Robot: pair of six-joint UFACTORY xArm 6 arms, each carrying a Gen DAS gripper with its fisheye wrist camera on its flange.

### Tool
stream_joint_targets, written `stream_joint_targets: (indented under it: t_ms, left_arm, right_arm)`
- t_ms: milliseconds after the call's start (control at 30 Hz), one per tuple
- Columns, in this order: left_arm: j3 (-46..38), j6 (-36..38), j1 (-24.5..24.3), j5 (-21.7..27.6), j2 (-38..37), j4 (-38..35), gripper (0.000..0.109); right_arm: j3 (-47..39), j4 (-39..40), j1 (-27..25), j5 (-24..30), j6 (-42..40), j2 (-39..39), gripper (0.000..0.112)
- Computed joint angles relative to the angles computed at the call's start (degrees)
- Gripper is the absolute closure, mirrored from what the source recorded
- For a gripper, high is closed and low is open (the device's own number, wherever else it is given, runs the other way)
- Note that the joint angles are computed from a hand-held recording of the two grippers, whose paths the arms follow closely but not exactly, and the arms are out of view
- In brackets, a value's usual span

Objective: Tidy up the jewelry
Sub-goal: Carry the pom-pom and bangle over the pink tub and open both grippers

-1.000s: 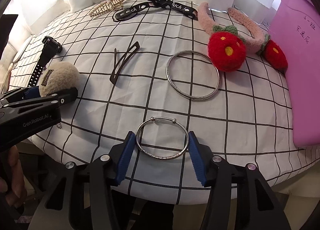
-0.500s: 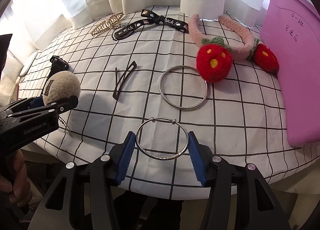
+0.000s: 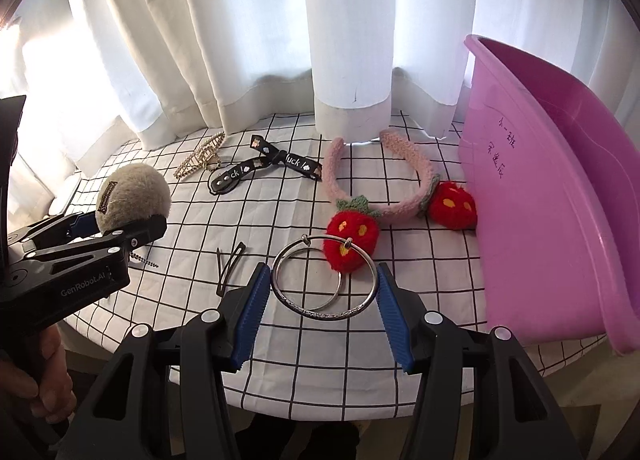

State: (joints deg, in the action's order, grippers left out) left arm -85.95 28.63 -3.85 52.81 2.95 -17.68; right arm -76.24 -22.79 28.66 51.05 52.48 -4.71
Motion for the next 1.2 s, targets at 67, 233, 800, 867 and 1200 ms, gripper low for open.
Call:
stream_joint_targets:
  t_ms: [67,233,800,867,1200]
  left_arm:
    - [-1.7,0.2,-1.4,0.2,0.2,-0.7,0.055]
    - [-7.4,0.6,-5.3,0.9,1.9,-2.9,0.055]
    - [-29.7,-3.5,-23.3,7.0,16.3,-2.8,0.055]
    - [-32.7,-4.8,-24.8,8.1,18.7,-2.0,0.055]
    - [-43.1,-10.1,-28.6,15.0,27.2,2.8,0.051]
  right_arm:
    - [0.1,-1.9,-0.8,0.6,0.6,-1.6,0.060]
    - [1.2,-5.6,-3.6,2.1,1.5,-6.6,0.060]
    - [12.6,-3.2,-22.6,1.7,-4.5,-21.1,0.060]
    - [13.9,-1.0,-24.7,1.5,-6.4,-21.6,0.060]
    - [16.4,5.3,-29.8,2.4,-11.9,-21.9,0.060]
